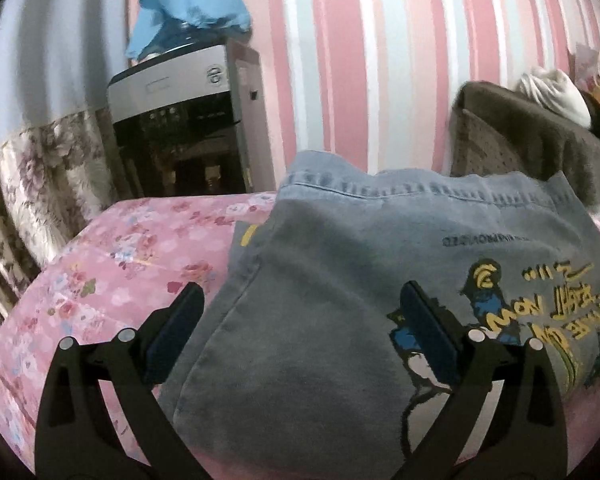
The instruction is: Fold large clothes
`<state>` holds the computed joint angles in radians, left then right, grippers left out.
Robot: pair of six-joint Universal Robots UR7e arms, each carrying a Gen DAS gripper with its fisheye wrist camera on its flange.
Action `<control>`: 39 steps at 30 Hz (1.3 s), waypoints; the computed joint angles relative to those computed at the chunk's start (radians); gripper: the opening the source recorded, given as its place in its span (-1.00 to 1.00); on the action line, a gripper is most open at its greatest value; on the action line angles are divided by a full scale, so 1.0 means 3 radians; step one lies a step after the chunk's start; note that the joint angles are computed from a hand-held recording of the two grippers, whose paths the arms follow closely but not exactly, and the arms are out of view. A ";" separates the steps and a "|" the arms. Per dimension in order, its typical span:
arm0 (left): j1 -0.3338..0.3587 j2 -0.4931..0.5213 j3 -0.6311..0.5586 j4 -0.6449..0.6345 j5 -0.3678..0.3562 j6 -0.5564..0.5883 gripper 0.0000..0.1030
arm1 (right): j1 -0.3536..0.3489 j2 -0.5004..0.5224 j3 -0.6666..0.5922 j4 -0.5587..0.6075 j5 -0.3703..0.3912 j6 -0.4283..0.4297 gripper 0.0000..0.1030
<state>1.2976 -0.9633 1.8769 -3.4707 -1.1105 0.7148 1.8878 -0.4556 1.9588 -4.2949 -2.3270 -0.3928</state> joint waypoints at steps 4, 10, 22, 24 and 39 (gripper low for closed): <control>0.0034 -0.0025 0.0006 -0.0050 -0.0047 -0.0105 0.91 | -0.0026 -0.0023 0.0043 0.0104 0.0075 0.0139 0.80; 0.0033 -0.0020 0.0002 0.0053 -0.0094 -0.0014 0.91 | -0.0003 0.0019 0.0000 0.0116 0.0007 0.0065 0.80; 0.0044 -0.0033 -0.0010 0.0275 -0.0132 -0.0052 0.90 | -0.0152 -0.0155 0.0260 0.0026 0.0087 0.0369 0.80; 0.0038 -0.0078 0.0004 0.0478 -0.0203 -0.0100 0.89 | -0.0232 -0.0219 0.0355 0.0191 0.0158 0.0521 0.80; -0.0134 0.0118 -0.0515 0.1734 -0.0394 -0.0609 0.90 | -0.0471 -0.0504 0.0157 0.1388 -0.0022 0.0883 0.80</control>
